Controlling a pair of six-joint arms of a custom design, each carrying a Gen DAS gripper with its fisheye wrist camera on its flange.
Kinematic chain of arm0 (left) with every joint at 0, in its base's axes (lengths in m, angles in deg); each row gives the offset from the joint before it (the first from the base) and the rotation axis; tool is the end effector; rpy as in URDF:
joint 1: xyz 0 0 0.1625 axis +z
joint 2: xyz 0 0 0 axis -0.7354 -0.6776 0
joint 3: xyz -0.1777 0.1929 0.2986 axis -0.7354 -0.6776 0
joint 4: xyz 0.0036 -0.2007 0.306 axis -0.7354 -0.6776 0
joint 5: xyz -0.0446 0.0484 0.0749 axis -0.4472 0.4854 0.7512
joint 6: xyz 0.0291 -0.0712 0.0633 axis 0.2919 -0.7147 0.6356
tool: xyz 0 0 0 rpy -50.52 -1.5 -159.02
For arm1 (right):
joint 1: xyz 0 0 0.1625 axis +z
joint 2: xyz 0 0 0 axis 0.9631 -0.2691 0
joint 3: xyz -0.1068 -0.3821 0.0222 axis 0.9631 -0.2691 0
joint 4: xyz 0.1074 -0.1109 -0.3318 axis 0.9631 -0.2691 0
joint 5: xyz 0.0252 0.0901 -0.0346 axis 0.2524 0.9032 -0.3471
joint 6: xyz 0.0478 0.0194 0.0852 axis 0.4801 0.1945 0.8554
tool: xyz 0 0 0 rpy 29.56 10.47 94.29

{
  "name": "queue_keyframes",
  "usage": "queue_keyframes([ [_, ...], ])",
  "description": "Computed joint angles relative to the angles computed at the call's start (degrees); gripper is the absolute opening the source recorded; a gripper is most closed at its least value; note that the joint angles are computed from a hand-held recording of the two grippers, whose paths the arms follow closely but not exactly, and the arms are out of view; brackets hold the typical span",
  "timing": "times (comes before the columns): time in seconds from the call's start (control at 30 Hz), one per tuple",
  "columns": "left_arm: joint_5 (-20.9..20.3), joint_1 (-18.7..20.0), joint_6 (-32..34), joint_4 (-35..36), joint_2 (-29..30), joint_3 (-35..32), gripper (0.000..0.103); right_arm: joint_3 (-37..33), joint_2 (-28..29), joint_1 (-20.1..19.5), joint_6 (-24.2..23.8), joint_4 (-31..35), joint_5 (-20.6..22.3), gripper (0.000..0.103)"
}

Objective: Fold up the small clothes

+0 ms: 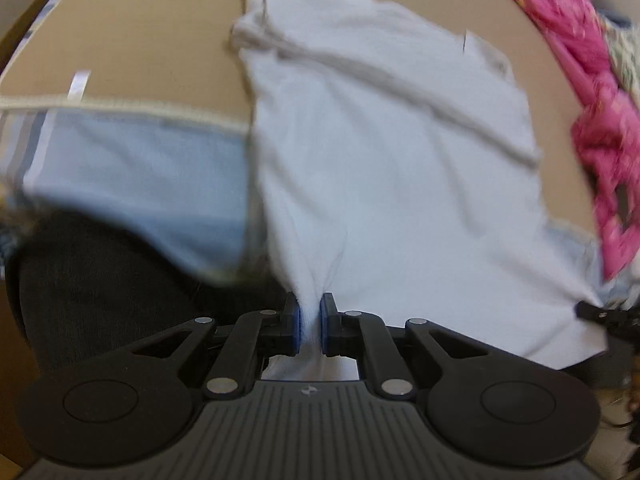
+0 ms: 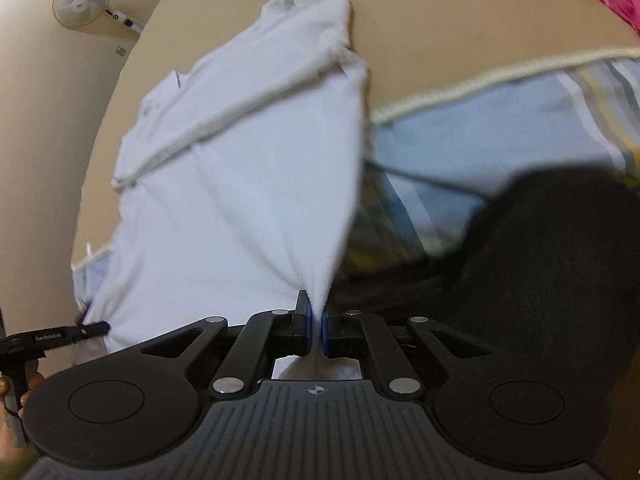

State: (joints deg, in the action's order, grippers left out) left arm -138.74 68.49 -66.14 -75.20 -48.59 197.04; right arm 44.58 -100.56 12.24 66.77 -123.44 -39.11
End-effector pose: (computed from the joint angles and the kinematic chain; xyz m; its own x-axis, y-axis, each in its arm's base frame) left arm -0.2076 -0.2695 0.2513 -0.8624 -0.1891 -0.4696 -0.0292 0.9447 -0.3268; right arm 0.0868 -0.3562 0.3705 -0.9608 0.1156 0.2520 0.0269 0.9435 -0.3303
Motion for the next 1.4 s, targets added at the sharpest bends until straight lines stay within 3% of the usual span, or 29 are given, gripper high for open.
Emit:
queue_keyframes([
  [0.07, 3.97, 4.42, 5.33, 1.63, 4.91, -7.7, 0.01, -5.63, 4.65, 1.45, 1.84, 0.3, 1.3, 0.004],
  [0.13, 10.69, 10.02, 10.74, 1.65, 10.95, -16.86, 0.011, -12.9, 12.12, 3.89, 3.66, -2.08, 0.86, 0.005],
  [0.2, 17.67, 15.87, 12.43, -0.46, 17.04, -24.62, 0.019, -21.93, 20.72, 4.91, 6.83, -5.2, 0.59, 0.005],
  [0.27, 26.18, 20.93, 9.8, 4.15, 24.07, -33.84, 0.063, -32.35, 30.19, 5.62, 13.87, -6.56, -2.78, 0.011],
  [0.3, 28.26, 22.79, 8.24, 6.78, 26.2, -37.32, 0.069, -37.64, 34.68, 5.86, 16.69, -6.57, -4.95, 0.029],
  [0.33, 29.49, 24.2, 7.06, 7.73, 27.2, -39.26, 0.07, -41.46, 37.66, 5.75, 18.37, -6.27, -5.97, 0.056],
  [0.37, 29.7, 24.97, 7.65, 6.27, 26.99, -39.24, 0.071, -43.74, 39.43, 5.4, 19.3, -6.69, -5.92, 0.064],
  [0.43, 29.17, 25.69, 13.56, -2.24, 24.59, -35.02, 0.079, -43.08, 39.74, 4.24, 16.93, -11.46, -3.51, 0.067],
  [0.5, 29.58, 25.67, 18.43, -8.41, 22.68, -30.0, 0.082, -39.51, 38.27, 2.52, 10.04, -16.72, -0.28, 0.069],
  [0.63, 27.71, 27.43, 28.42, -17.91, 24.07, -24.95, 0.082, -32.97, 37.65, 0.05, -0.59, -25.15, -1.63, 0.067],
  [0.8, 25.96, 29.49, 37.71, -27.2, 30.97, -25.66, 0.082, -33.39, 43.06, -1.23, -6.73, -31.3, -2.81, 0.06],
  [0.93, 27.15, 31.33, 41.23, -26.84, 38.06, -31.15, 0.083, -35.07, 47.16, -0.74, -12.25, -36.3, -3.31, 0.06],
  [1.0, 27.45, 32.24, 41.71, -27.25, 40.17, -33.02, 0.075, -36.6, 49.3, -0.67, -14.79, -37.52, -4.83, 0.058],
  [1.03, 27.78, 32.45, 42.36, -27.72, 41.36, -33.87, 0.028, -37.53, 50.48, -0.55, -15.89, -38.0, -5.61, 0.038],
  [1.07, 28.01, 32.52, 41.59, -25.78, 42.32, -35.22, 0.007, -38.26, 51.42, -0.37, -17.2, -38.7, -6.55, 0.017],
  [1.1, 27.88, 32.42, 40.84, -25.64, 42.75, -35.66, 0.007, -39.08, 52.07, -0.25, -17.87, -38.27, -7.09, 0.003],
  [1.23, 28.43, 29.98, 45.56, -37.47, 39.75, -29.35, 0.006, -35.99, 49.78, -0.13, -18.74, -42.32, -4.14, 0.003],
  [1.4, 28.34, 25.33, 44.74, -43.71, 29.36, -20.45, 0.005, -31.86, 44.07, -0.76, -17.17, -42.62, 3.21, 0.003],
])
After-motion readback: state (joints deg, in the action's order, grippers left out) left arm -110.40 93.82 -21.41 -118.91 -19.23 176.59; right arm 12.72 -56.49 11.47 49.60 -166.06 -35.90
